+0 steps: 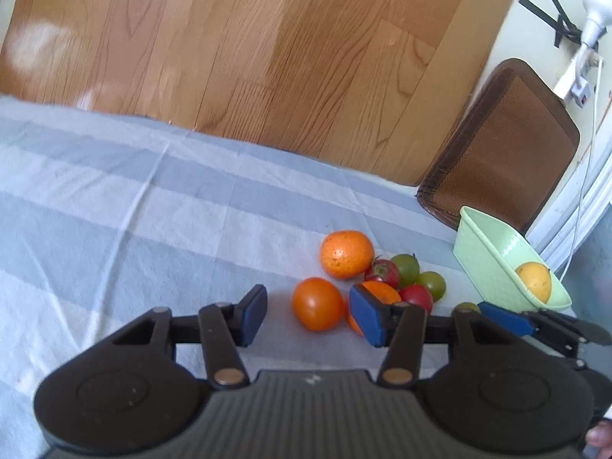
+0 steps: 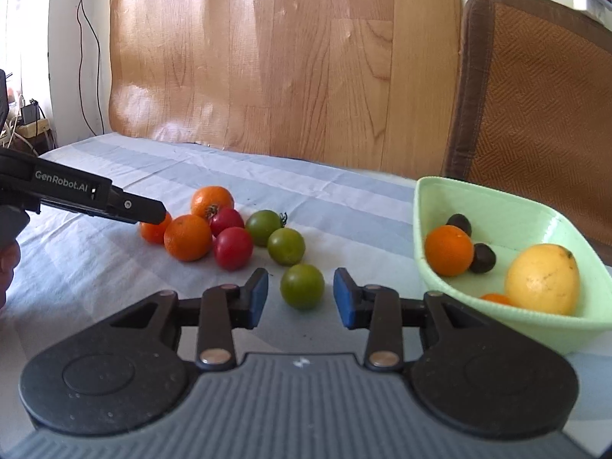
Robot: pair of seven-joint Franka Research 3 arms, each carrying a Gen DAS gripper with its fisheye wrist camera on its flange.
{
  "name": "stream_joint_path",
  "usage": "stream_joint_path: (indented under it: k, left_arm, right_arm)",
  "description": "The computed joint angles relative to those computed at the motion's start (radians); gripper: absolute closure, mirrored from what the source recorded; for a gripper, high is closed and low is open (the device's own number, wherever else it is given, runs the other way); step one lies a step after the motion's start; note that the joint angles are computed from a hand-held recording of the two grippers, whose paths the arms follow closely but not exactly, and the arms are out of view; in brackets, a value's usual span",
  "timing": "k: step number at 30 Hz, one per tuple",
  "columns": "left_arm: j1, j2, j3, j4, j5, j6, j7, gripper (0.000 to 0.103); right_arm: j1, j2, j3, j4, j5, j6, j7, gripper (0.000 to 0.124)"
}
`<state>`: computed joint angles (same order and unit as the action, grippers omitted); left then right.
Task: Organize fruits
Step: 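Move the left gripper to an orange tomato while the right approaches a green tomato, then position the left gripper around the orange tomato while the right surrounds the green tomato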
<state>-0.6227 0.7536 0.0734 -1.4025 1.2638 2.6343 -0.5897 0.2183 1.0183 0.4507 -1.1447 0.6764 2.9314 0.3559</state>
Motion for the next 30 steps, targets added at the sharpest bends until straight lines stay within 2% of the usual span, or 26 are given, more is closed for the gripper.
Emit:
stream_joint_path:
  k: [1, 2, 4, 5, 7, 9, 11, 13, 16, 19, 23, 25, 28, 29, 30]
  left_arm:
    - [-0.002, 0.002, 0.002, 0.002, 0.003, -0.002, -0.001, 0.059]
    - [-0.006, 0.005, 0.002, 0.005, 0.004, -0.011, 0.004, 0.064]
    - [-0.004, 0.002, 0.015, -0.004, 0.043, 0.048, -0.051, 0.074]
    - [-0.006, 0.0, 0.009, -0.004, 0.034, 0.033, -0.042, 0.074]
    - [-0.018, -0.009, 0.006, -0.014, 0.038, 0.011, -0.035, 0.074]
    - [-0.036, -0.035, 0.014, -0.051, 0.089, 0.029, -0.099, 0.074]
    - [-0.053, -0.062, 0.01, -0.088, 0.15, 0.029, -0.162, 0.074]
    - [-0.063, -0.081, -0.011, -0.112, 0.196, 0.017, -0.193, 0.074]
    - [-0.066, -0.083, -0.052, -0.112, 0.241, 0.014, -0.2, 0.074]
    - [-0.062, -0.048, -0.085, -0.061, 0.229, 0.029, -0.131, 0.074]
    - [-0.074, 0.023, -0.099, 0.037, 0.132, 0.031, 0.034, 0.073]
    - [-0.106, 0.044, -0.088, 0.074, 0.078, -0.032, 0.109, 0.07]
    - [-0.152, 0.079, -0.072, 0.135, -0.007, -0.149, 0.22, 0.048]
    - [-0.165, 0.097, -0.073, 0.164, -0.045, -0.202, 0.27, 0.046]
    - [-0.173, 0.111, -0.071, 0.185, -0.074, -0.234, 0.306, 0.046]
  right_arm:
    - [0.034, 0.005, -0.055, 0.025, -0.05, -0.031, 0.078, 0.084]
    - [0.047, 0.007, -0.075, 0.038, -0.035, -0.043, 0.086, 0.084]
    - [0.041, 0.004, -0.067, 0.026, -0.039, -0.026, 0.09, 0.091]
    - [0.03, -0.006, -0.051, 0.003, -0.033, -0.001, 0.075, 0.095]
    - [-0.034, -0.036, 0.035, -0.079, 0.003, 0.045, 0.001, 0.095]
    - [-0.12, -0.072, 0.141, -0.183, 0.051, 0.098, -0.108, 0.095]
    - [-0.236, -0.093, 0.283, -0.304, 0.098, 0.178, -0.249, 0.095]
    - [-0.349, -0.097, 0.408, -0.406, 0.119, 0.226, -0.329, 0.095]
    - [-0.46, -0.095, 0.514, -0.515, 0.115, 0.277, -0.347, 0.095]
    - [-0.536, -0.077, 0.592, -0.59, 0.086, 0.353, -0.355, 0.095]
    - [-0.575, -0.073, 0.623, -0.643, 0.031, 0.417, -0.33, 0.095]
    - [-0.574, -0.087, 0.607, -0.655, 0.026, 0.412, -0.29, 0.094]
    - [-0.581, -0.09, 0.601, -0.665, 0.004, 0.409, -0.242, 0.09]
    - [-0.578, -0.092, 0.597, -0.668, -0.007, 0.414, -0.229, 0.079]
    - [-0.575, -0.094, 0.592, -0.67, -0.017, 0.416, -0.216, 0.074]
